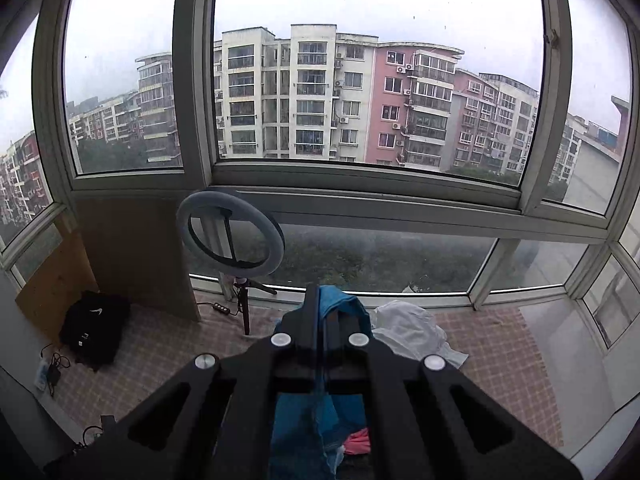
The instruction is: Fold clothes
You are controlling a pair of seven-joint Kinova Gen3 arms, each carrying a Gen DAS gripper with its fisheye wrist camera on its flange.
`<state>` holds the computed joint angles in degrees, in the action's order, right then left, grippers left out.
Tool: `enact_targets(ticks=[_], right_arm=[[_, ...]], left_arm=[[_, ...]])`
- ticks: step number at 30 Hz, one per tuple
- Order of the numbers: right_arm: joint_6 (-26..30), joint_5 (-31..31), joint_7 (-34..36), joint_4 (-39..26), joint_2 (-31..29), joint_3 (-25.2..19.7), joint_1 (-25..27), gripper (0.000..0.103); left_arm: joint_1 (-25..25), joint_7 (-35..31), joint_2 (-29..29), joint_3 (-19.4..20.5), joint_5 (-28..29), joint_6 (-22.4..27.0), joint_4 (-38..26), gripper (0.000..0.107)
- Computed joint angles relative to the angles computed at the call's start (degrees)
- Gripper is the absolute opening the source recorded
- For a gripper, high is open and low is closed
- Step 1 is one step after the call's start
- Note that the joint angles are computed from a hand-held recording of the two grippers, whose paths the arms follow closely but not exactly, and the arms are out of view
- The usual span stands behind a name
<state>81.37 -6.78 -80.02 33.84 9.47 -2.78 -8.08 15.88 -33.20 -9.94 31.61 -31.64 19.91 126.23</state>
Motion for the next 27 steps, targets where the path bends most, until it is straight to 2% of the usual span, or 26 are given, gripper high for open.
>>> enact_targets(ticks=[2, 5, 7, 8, 10, 12, 13, 15, 18, 20, 22, 25, 27], right_arm=[[-0.2, 0.2, 0.8, 0.1, 0.2, -2.3, 2.0, 0.001], [0.6, 2.4, 0.3, -1.0, 1.2, -9.3, 6.6, 0.001], [0.0, 2.6, 0.6, -0.4, 1.3, -11.0, 8.0, 0.001], [-0.1, 2.4, 0.7, -0.4, 1.4, -10.7, 7.9, 0.001], [0.0, 1.5, 0.6, -0.3, 1.4, -8.6, 6.8, 0.001], [-0.3, -0.8, 1.1, 0.3, 1.2, -4.1, 4.6, 0.001], [-0.2, -1.7, 1.4, 0.3, 1.1, -1.4, 3.1, 0.001], [0.5, -2.8, 1.8, -0.2, 1.1, 3.8, -0.2, 0.001], [2.1, -7.0, 2.4, -2.0, 1.3, 11.5, -3.0, 0.001], [4.3, -11.6, 1.8, -5.3, 2.1, 13.3, -0.5, 0.001], [4.4, -16.3, 0.7, -6.7, 1.8, 11.4, 4.7, 0.001], [-1.4, -23.3, -1.5, -1.3, -2.0, 6.1, 12.6, 0.001], [-4.7, -26.6, -0.8, 3.2, -4.2, 1.4, 17.0, 0.001]], left_arm=[[-2.4, 4.0, -0.2, 3.2, -3.2, 1.0, 0.1, 0.039], [-4.7, 9.7, 0.0, 6.3, -8.0, 2.6, 0.1, 0.039], [-3.0, 9.3, 0.8, 4.4, -8.4, 3.2, -0.1, 0.027], [-1.8, 8.1, 1.3, 3.2, -8.2, 3.2, -0.2, 0.025], [-0.1, 7.8, 2.0, 2.4, -9.3, 4.2, -0.5, 0.013], [1.0, 7.8, 2.1, 2.3, -10.3, 5.3, -0.7, 0.000], [2.0, 6.4, 1.3, 1.4, -9.4, 6.2, -1.0, 0.000], [4.7, 2.2, -2.2, -3.2, -5.2, 6.5, -1.3, 0.000], [9.7, -4.8, -10.1, -11.2, 1.7, 12.3, -4.5, 0.000], [12.4, -9.4, -15.4, -16.5, 3.4, 16.9, -8.1, 0.000], [11.7, -14.1, -20.7, -18.6, 4.4, 21.6, -12.6, 0.000], [4.5, -18.9, -26.8, -15.5, 2.1, 28.4, -19.5, 0.000], [1.6, -21.8, -28.7, -15.5, 2.5, 31.1, -22.7, 0.000]])
